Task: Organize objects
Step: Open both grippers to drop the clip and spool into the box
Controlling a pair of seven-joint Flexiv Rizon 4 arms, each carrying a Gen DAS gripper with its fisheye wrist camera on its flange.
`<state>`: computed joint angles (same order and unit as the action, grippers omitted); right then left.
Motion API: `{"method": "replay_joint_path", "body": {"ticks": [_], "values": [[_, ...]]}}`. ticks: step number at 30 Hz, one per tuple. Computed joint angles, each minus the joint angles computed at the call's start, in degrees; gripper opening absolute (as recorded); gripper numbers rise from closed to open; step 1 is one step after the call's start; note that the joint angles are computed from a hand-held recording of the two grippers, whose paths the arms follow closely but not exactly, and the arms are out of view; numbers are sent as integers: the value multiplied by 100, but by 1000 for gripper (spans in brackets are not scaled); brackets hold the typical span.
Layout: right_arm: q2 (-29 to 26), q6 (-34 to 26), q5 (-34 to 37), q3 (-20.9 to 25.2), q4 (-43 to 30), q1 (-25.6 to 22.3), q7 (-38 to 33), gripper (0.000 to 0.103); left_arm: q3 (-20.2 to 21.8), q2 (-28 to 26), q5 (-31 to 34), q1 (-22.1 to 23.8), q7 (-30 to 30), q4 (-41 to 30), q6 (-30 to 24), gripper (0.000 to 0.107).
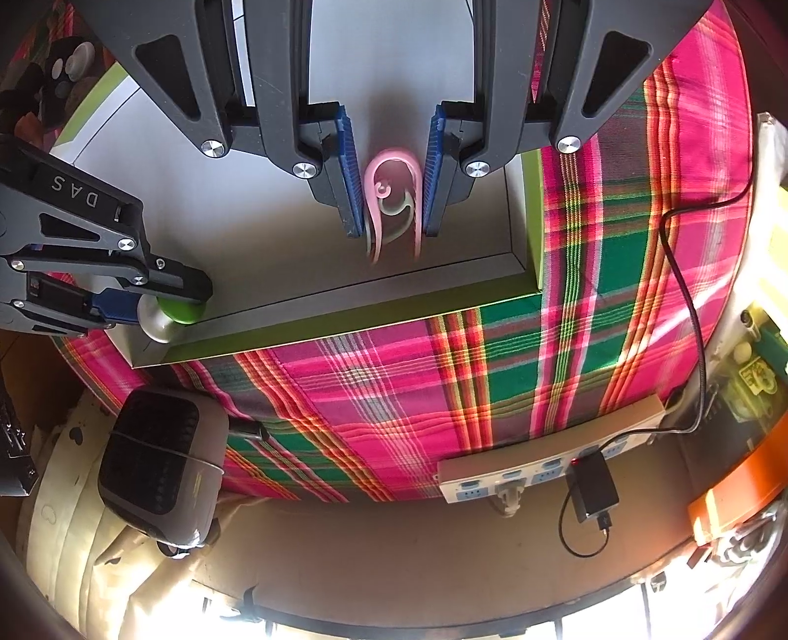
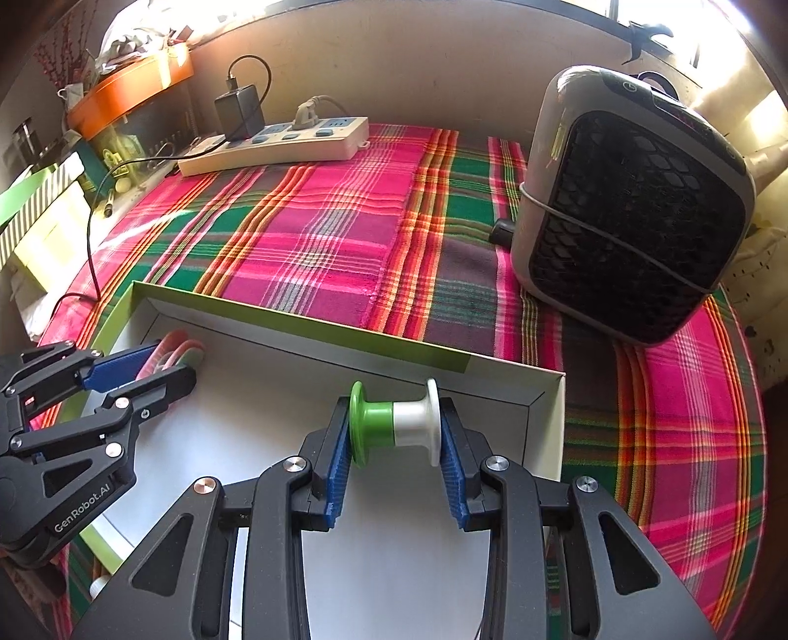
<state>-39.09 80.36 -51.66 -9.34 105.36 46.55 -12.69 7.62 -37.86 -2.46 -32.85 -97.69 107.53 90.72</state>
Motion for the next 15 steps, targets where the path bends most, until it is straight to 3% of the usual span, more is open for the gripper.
{"method": "replay_joint_path", "body": {"ticks": [5,13,15], "values": [[13,-17,3,-10,23,22,29,34,3,-3,7,-14,-11,-11,-10,24],[1,-35,23,30,2,-12,29,35,-51,13,23,52,33,-3,-14,35],[-4,-21,45,43,-1,-21,22,43,-56,22,11,66,26,5,-10,37]]}}
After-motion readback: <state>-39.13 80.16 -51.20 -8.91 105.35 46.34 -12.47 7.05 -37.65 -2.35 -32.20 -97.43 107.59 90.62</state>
